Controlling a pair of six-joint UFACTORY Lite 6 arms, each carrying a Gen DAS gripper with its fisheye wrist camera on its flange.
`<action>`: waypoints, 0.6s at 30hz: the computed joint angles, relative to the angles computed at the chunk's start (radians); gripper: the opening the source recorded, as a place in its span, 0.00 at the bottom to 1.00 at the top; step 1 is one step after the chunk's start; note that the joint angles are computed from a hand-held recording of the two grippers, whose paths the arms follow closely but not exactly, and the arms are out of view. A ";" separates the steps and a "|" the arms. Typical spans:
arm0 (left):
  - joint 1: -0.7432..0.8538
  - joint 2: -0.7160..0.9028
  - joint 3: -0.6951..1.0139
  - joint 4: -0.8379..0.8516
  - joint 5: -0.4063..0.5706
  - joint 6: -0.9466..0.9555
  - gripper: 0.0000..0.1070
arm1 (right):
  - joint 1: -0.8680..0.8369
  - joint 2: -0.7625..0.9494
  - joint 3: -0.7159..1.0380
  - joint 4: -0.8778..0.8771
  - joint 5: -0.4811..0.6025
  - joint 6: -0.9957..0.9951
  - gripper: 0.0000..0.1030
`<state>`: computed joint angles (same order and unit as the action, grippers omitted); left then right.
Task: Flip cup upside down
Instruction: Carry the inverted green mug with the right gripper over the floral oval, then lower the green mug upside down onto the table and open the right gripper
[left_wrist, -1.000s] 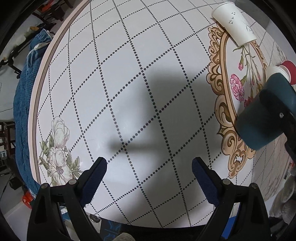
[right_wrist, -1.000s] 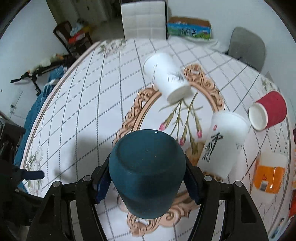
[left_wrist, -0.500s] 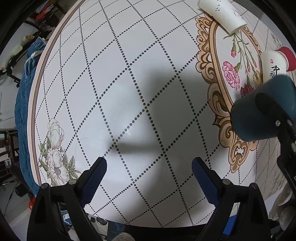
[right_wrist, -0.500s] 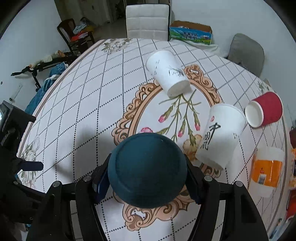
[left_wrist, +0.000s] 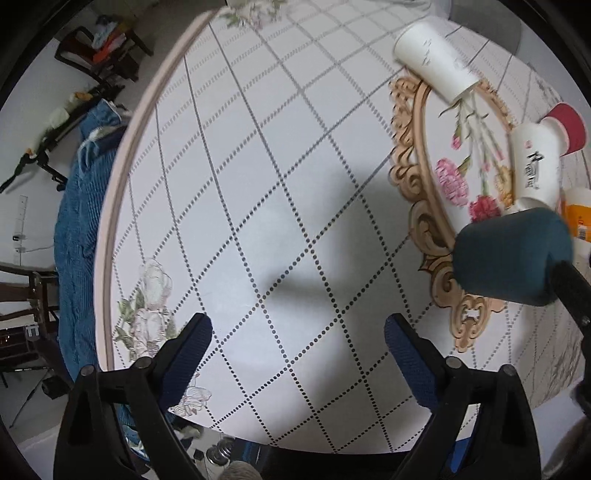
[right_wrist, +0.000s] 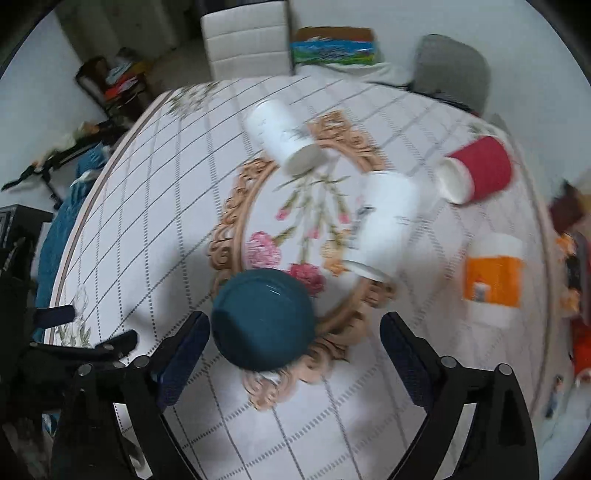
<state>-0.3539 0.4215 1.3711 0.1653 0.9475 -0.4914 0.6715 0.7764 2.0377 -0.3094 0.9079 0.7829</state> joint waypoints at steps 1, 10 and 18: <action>-0.012 -0.016 -0.004 0.002 0.007 -0.009 0.90 | 0.003 -0.038 -0.038 -0.013 0.016 0.029 0.93; -0.128 -0.173 0.040 -0.002 0.111 -0.043 0.90 | 0.033 -0.318 -0.265 -0.066 0.188 0.163 0.93; -0.237 -0.252 0.255 0.028 0.307 -0.086 0.90 | 0.104 -0.485 -0.160 -0.073 0.419 0.179 0.93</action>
<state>-0.5911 0.1700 1.6259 0.1930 1.2542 -0.5778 0.7755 0.2909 1.8779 -0.3829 1.3266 0.9617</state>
